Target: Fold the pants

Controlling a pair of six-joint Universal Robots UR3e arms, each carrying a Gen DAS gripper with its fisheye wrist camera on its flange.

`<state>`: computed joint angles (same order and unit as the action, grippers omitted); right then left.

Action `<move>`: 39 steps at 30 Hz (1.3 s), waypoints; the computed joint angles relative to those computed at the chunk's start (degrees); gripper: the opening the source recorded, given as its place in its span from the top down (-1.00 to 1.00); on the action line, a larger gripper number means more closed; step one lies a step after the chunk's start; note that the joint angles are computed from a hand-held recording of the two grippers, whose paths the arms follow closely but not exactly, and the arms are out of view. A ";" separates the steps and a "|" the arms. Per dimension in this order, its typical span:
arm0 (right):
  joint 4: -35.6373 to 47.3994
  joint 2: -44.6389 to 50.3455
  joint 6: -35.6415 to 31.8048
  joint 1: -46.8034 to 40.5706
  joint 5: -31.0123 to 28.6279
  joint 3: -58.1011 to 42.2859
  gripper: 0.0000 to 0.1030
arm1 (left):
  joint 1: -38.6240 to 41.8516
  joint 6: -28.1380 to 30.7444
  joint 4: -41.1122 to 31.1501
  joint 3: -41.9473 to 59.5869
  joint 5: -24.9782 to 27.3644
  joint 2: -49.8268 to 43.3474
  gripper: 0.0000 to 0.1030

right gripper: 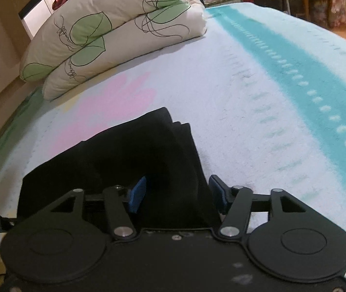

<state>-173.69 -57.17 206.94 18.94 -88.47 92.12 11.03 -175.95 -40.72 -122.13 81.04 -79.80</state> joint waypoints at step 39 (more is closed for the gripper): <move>-6.56 -3.97 -7.71 -7.45 20.95 7.85 0.52 | 7.18 4.36 -2.72 -3.38 -15.26 2.98 0.13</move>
